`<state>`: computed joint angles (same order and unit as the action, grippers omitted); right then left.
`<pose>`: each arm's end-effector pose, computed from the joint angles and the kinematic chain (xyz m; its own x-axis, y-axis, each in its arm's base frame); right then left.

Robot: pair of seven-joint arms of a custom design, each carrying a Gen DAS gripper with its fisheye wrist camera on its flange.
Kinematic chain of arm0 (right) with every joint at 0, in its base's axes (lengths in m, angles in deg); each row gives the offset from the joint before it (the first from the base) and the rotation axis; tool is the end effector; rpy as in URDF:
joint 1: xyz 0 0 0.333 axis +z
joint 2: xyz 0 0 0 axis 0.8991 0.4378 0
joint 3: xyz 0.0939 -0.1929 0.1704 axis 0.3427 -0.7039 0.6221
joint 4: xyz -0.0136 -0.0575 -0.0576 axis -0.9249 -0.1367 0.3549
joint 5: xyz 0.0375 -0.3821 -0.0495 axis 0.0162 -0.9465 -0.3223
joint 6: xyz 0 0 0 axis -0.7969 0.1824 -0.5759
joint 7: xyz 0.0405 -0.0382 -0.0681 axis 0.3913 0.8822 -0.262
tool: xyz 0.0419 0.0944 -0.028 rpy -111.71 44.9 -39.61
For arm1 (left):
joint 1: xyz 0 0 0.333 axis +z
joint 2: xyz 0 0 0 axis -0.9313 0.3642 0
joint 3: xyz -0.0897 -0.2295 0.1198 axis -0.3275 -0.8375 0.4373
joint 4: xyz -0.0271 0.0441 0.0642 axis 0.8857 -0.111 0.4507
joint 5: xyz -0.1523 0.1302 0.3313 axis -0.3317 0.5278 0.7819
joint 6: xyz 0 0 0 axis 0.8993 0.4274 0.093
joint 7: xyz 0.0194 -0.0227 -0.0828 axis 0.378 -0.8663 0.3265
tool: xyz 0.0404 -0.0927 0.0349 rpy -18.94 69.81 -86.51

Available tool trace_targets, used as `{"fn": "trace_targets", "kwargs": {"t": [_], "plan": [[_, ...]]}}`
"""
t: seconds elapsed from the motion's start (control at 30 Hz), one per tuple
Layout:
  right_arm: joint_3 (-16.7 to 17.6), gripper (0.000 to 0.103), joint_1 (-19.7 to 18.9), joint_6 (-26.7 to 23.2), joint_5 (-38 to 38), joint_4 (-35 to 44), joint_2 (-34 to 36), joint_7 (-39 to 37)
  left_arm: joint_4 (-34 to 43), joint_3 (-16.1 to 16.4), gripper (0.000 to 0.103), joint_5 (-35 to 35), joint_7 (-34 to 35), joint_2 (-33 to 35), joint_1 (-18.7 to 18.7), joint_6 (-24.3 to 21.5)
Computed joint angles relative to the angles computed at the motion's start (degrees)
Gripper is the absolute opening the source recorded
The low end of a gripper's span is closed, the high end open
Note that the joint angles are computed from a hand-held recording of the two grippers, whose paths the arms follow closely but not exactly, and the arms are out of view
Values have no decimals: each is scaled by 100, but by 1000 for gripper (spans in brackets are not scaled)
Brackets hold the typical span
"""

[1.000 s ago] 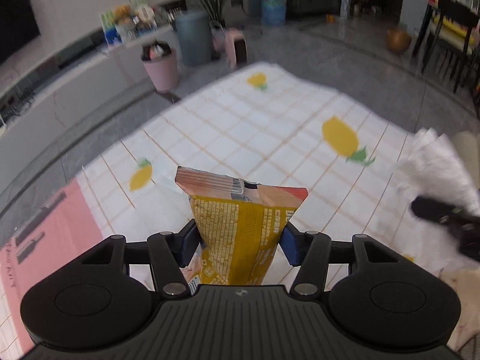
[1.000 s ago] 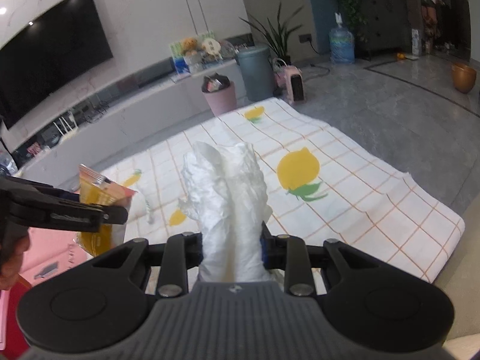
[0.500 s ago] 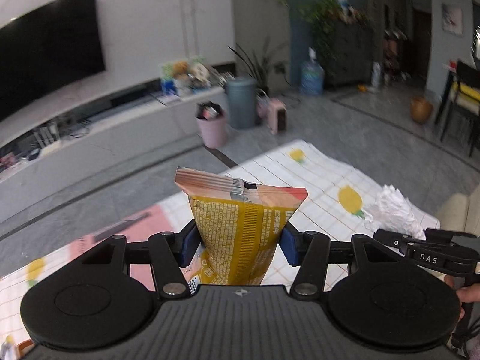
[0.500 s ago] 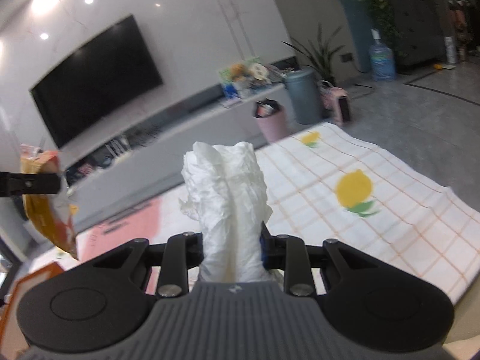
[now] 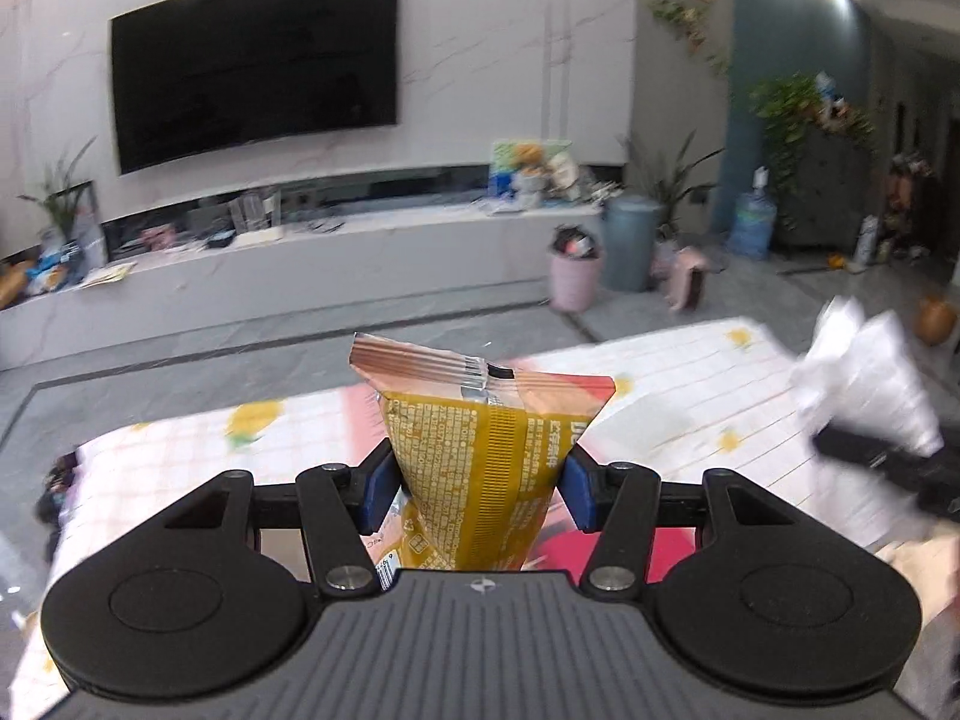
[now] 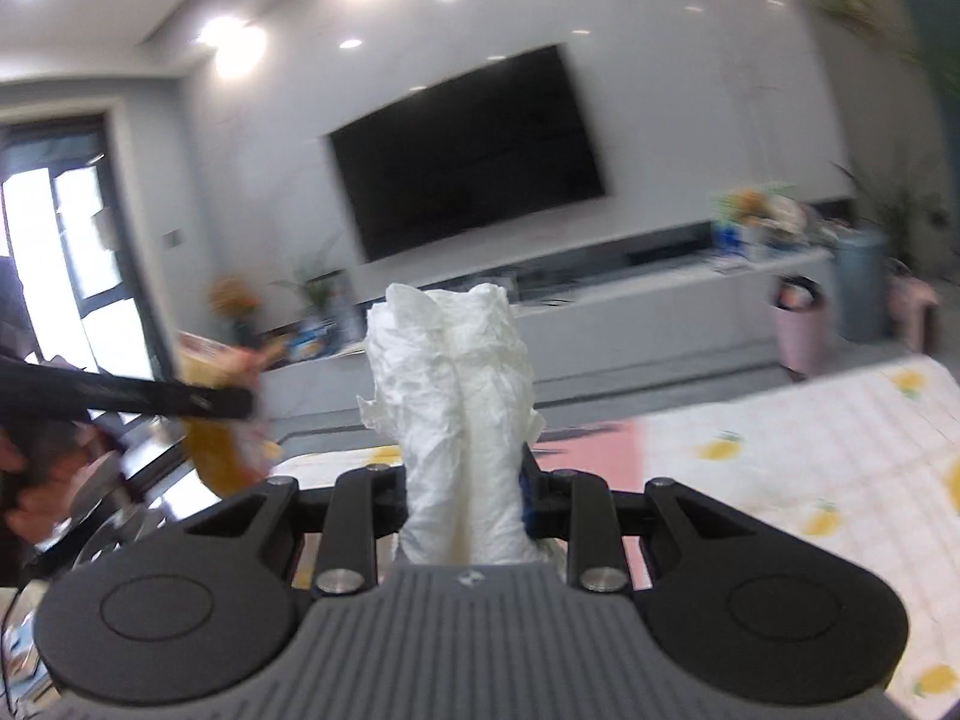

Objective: Organize soft objects
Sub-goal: 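Lift the snack bag with the left tool while the right tool carries the tissue toward the box, then lower the snack bag into the orange box while the right tool drops the tissue in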

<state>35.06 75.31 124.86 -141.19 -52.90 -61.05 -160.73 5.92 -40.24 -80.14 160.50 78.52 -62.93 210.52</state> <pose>0.4930 0.2423 0.5703 0.0088 -0.9642 -0.2650 -0.2972 0.2505 -0.9214 0.6692 -0.0388 0.5879 -0.6192 -0.7852 -0.0078 -0.4339 0.3504 -0.8300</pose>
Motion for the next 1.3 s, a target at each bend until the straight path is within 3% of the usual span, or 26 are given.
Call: {"fn": "trace_targets", "kwargs": {"t": [0.07,0.17,0.27,0.4,0.53,0.63,0.7,0.73,0.8,0.83,0.9,0.93,1.03,1.1,1.23,1.3], "plan": [[152,26,153,-246,-44,412,357,-218,207,121,63,487,-149,289,-83,194],[121,26,458,-314,-6,1007,979,-281,623,195,63,1198,-246,854,-158,514],[-15,26,745,-416,-149,1414,1457,-112,1453,80,63,1418,-276,1604,-27,313],[-262,26,955,-212,284,1658,1877,-680,2066,-115,63,1779,-679,2252,103,246],[-564,26,1141,-105,374,1693,2042,-649,1843,-130,62,1799,-347,2262,224,237],[-710,26,1222,-129,432,1677,2084,-653,1760,36,64,2230,-379,2261,64,97],[-749,26,1267,-188,558,1713,2143,-776,1435,50,68,2353,-319,2086,44,264],[-753,26,1279,-206,661,1728,2175,-903,1167,-33,69,2236,-196,1939,118,486],[-770,26,1320,-231,817,1719,2199,-1076,591,-235,86,1802,24,1565,312,921],[-775,26,1335,-232,900,1705,2201,-1155,506,-311,91,1572,56,1438,419,783],[-784,26,1365,-266,1040,1692,2197,-1322,403,-385,92,1088,40,1162,625,289],[-771,26,1377,-307,1154,1686,2188,-1472,163,-428,92,733,127,938,722,324],[-731,26,1417,-424,1444,1696,2147,-1929,-776,-449,96,-265,569,169,824,950],[-688,26,1421,-501,1698,1765,2141,-2399,-1179,-260,96,-223,529,-177,651,1293],[-521,26,1388,-793,2587,2110,2310,-4216,-1594,-65,96,-698,892,-417,422,2010],[-444,26,1354,-826,3093,2354,2488,-5314,-1619,48,96,-699,724,-381,322,2275]]}}
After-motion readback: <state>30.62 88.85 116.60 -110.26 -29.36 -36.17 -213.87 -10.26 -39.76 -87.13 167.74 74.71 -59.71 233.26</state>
